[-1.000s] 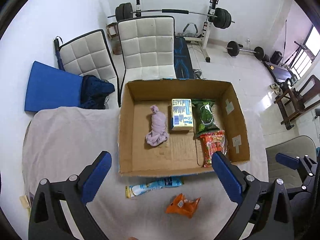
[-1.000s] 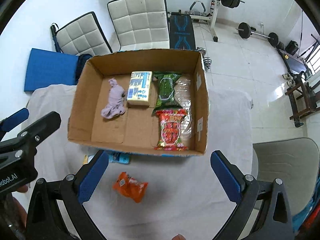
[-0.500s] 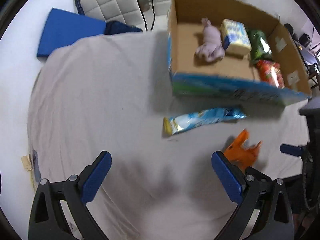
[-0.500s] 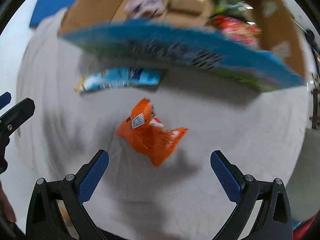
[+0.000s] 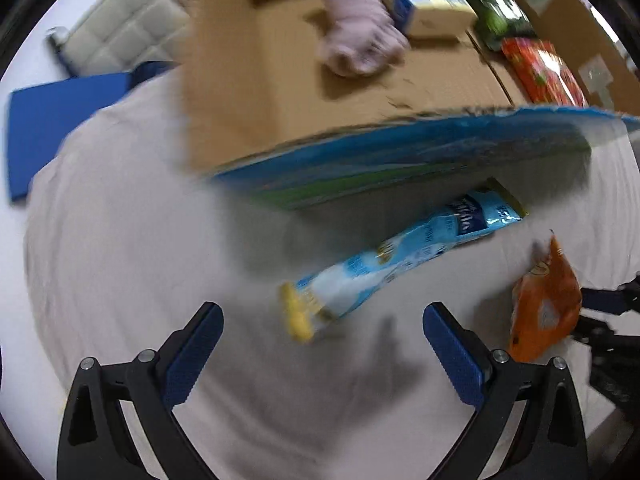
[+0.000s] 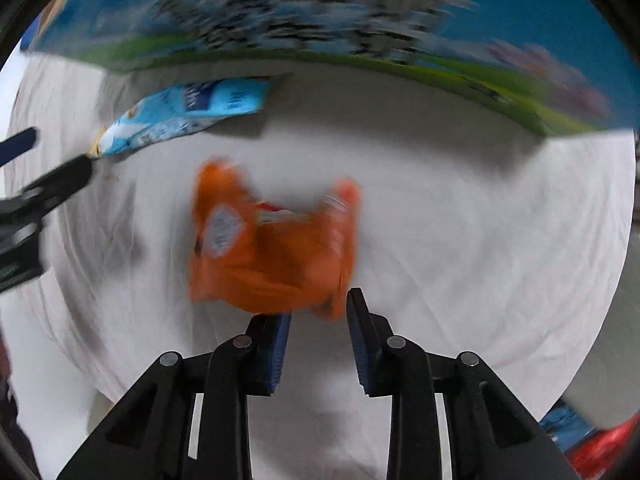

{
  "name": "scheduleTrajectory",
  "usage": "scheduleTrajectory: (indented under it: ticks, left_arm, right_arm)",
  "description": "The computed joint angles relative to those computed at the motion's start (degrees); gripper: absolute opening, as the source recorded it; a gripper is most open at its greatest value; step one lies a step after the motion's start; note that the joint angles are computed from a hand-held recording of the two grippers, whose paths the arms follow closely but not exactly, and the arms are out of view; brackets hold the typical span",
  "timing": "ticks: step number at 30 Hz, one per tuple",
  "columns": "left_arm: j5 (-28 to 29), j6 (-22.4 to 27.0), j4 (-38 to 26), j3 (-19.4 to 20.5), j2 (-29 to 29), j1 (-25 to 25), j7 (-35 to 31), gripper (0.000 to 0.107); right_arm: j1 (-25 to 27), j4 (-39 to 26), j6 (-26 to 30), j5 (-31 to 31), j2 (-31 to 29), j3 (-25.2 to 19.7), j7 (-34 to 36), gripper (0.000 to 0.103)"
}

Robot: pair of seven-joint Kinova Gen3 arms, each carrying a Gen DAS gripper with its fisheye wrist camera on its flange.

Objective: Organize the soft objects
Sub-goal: 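Grasp the blue Nestle tube with the left tool while the right tool grasps the orange bag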

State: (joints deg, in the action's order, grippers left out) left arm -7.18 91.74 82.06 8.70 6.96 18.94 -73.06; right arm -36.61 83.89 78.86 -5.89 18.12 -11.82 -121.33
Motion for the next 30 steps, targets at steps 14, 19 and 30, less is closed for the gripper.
scheduleTrajectory:
  ticks: [14, 19, 30]
  left_arm:
    - [14.4, 1.0, 0.2, 0.3, 3.1, -1.1, -5.8, 0.087]
    - [20.6, 1.5, 2.4, -0.2, 0.2, -2.5, -4.1, 0.086]
    - [15.6, 1.2, -0.1, -1.7, -1.3, -6.6, -3.0, 0.088]
  right_arm:
    - [10.4, 8.8, -4.2, -11.0, -8.9, 2.0, 2.9, 0.057]
    - [14.4, 14.7, -10.6, -21.0, -11.3, 2.7, 1.6, 0.066]
    - [14.9, 19.5, -13.2, -23.6, -9.4, 1.6, -0.5, 0.041]
